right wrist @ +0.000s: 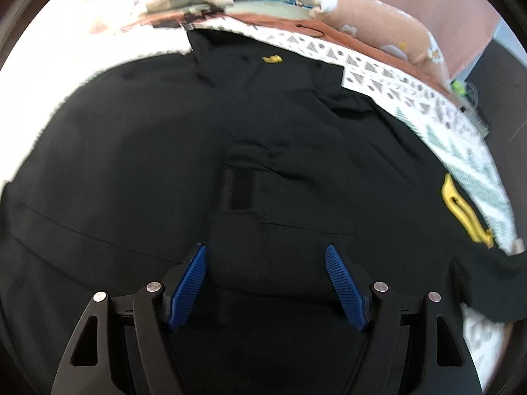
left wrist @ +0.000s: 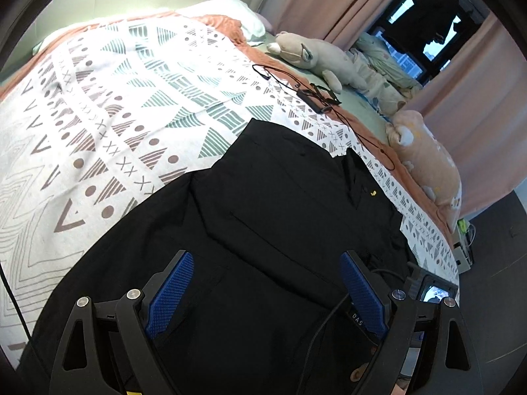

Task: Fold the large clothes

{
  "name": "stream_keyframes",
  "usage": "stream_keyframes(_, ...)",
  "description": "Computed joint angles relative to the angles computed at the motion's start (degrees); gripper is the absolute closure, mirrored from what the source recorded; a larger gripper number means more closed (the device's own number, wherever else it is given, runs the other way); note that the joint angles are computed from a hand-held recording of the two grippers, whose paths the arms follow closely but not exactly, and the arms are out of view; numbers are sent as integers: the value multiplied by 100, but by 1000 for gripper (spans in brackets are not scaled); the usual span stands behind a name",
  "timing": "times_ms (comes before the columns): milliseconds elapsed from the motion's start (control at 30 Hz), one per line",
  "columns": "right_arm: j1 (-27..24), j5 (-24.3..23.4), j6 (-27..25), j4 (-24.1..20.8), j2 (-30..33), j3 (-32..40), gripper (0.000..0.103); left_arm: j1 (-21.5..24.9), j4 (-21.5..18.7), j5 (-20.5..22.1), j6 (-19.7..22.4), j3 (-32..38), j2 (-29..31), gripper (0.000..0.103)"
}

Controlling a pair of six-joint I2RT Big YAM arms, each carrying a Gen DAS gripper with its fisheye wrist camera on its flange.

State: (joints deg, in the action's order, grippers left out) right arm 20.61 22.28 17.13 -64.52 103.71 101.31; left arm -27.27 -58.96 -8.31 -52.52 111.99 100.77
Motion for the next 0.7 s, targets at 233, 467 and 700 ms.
stream_keyframes(233,-409,593,-66,-120,-516,-221,29,-88,-53,110,79,174,112,13)
stream_keyframes(467,-1301,690,-50,-158,-1485,-822,29,-206,-94,100,256,347,226,13)
stream_keyframes(700,-2327,-82,-87,11,-2650,-1662,29,-358,-139,184,572,620,410,12)
